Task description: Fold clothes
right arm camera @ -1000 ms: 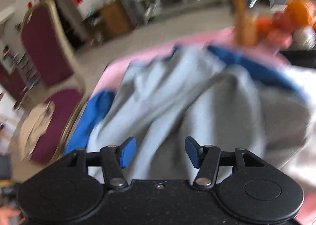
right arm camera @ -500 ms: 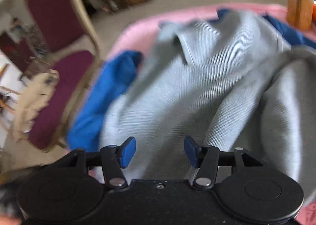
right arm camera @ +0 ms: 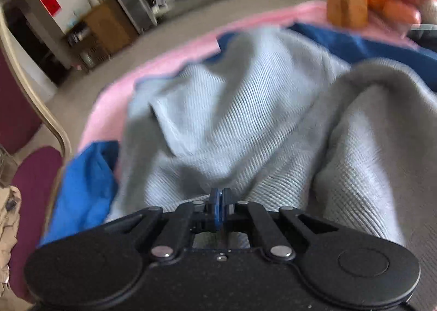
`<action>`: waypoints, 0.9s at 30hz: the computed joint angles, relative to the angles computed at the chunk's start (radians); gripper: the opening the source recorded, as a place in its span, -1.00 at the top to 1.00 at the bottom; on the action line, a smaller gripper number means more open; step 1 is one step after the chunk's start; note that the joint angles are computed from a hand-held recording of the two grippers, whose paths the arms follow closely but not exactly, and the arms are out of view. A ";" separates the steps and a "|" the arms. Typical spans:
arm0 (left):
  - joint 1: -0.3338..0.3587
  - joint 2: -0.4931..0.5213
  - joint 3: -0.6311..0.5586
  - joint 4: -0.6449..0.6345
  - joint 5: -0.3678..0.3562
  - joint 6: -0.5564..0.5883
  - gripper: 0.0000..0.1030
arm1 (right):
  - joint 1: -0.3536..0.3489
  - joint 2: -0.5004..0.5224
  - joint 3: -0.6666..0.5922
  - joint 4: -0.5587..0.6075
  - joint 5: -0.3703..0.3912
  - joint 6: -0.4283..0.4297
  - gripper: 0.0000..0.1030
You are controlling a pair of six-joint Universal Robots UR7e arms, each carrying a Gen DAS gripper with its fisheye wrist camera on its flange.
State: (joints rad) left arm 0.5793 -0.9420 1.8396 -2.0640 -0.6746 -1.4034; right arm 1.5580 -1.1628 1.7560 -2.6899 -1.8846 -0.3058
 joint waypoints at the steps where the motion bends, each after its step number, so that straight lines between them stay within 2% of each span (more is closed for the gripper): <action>1: 0.000 -0.002 0.008 -0.032 -0.011 0.021 0.03 | -0.001 0.001 -0.011 0.032 -0.002 -0.001 0.93; 2: -0.002 -0.005 0.020 -0.074 -0.022 0.047 0.01 | -0.003 -0.003 -0.016 0.054 0.005 -0.006 0.91; 4: -0.002 -0.007 0.040 -0.166 -0.062 0.128 -0.09 | -0.003 -0.024 -0.014 0.079 0.027 -0.034 0.68; 5: -0.004 -0.003 0.041 -0.185 -0.078 0.152 -0.14 | -0.002 -0.035 -0.014 0.093 0.035 -0.050 0.64; 12: -0.001 0.028 0.042 -0.303 -0.137 0.213 -0.13 | -0.025 -0.161 -0.020 0.277 0.135 -0.115 0.37; 17: 0.013 0.032 0.062 -0.430 -0.187 0.200 -0.03 | -0.067 -0.233 0.002 0.353 0.208 -0.146 0.30; 20: -0.006 0.033 0.078 -0.480 -0.198 0.204 -0.04 | -0.123 -0.267 0.002 0.399 0.299 -0.165 0.23; 23: -0.008 0.061 0.057 -0.483 -0.189 0.230 -0.05 | -0.167 -0.265 0.004 0.397 0.380 -0.162 0.21; 25: 0.003 0.084 0.024 -0.448 -0.161 0.230 -0.04 | -0.187 -0.255 0.003 0.395 0.411 -0.137 0.20; 27: 0.021 0.094 0.012 -0.468 -0.161 0.223 -0.03 | -0.197 -0.249 -0.003 0.418 0.423 -0.133 0.20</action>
